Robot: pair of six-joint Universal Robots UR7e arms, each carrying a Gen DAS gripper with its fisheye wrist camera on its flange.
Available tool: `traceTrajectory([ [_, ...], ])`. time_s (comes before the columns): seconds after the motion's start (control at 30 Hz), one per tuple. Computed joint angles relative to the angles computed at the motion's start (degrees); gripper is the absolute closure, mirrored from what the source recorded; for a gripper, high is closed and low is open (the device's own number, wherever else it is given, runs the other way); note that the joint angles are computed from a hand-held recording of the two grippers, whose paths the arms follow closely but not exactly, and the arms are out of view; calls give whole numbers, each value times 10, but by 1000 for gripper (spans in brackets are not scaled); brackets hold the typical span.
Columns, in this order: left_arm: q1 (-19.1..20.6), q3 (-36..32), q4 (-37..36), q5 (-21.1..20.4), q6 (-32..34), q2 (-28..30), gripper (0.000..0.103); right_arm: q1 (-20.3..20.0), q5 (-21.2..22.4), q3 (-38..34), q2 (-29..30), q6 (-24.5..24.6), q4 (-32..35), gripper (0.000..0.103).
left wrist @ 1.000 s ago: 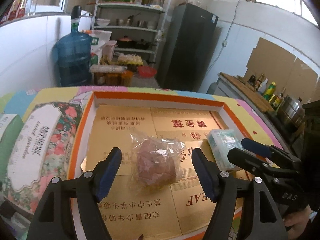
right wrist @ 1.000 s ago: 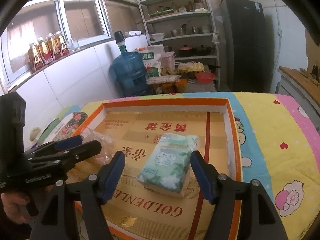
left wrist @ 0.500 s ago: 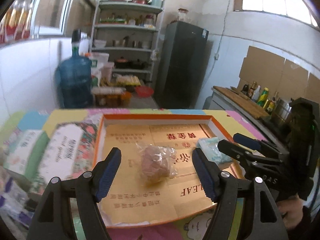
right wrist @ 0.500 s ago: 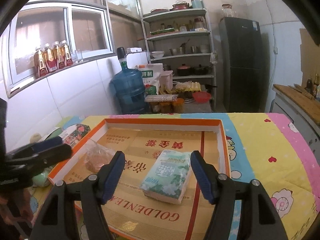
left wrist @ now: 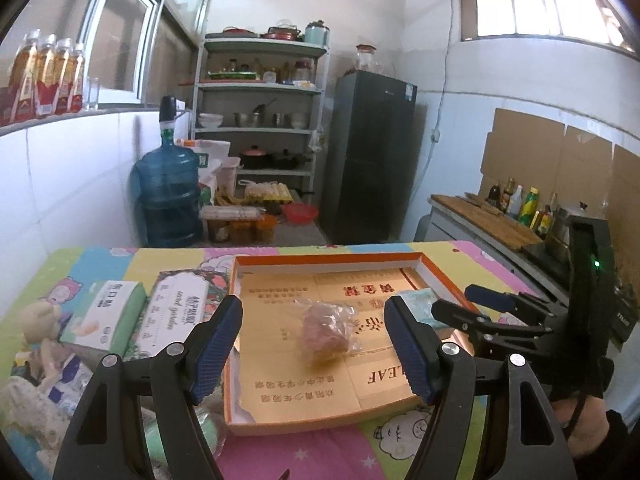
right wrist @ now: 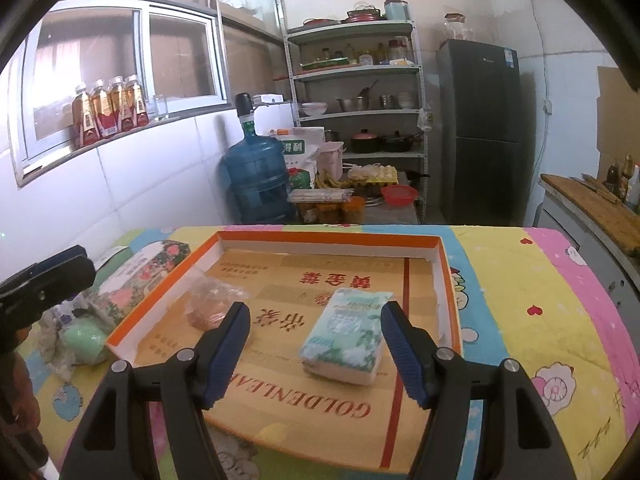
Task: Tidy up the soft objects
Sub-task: 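Lower the tissue pack into the tray and open the right tool, then grasp the floral fabric ring with the left tool while the right tool moves to the green sponge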
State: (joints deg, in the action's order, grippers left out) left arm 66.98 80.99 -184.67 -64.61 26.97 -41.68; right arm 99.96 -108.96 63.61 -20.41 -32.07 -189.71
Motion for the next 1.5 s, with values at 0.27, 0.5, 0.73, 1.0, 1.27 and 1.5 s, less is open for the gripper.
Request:
traceTrajectory([
  [0.27, -6, 50, -50, 8, 10, -27, 28, 21, -6, 54, -18, 15, -33, 35],
  [0.5, -11, 100, -114, 26, 26, -51, 28, 33, 16, 90, -30, 47, -37, 35],
  [0.73, -15, 149, -168, 39, 49, -81, 28, 55, 16, 108, -22, 26, -73, 35],
  [1.0, -10, 194, -205, 38, 56, -119, 28, 79, 21, 119, -12, 8, -94, 35],
  [1.27, 9, 231, -265, 36, 72, -155, 28, 98, 26, 109, 9, 4, -95, 35],
  [1.5, 48, 247, -243, 11, 48, -190, 28, 107, 31, 88, 36, 2, -81, 35],
])
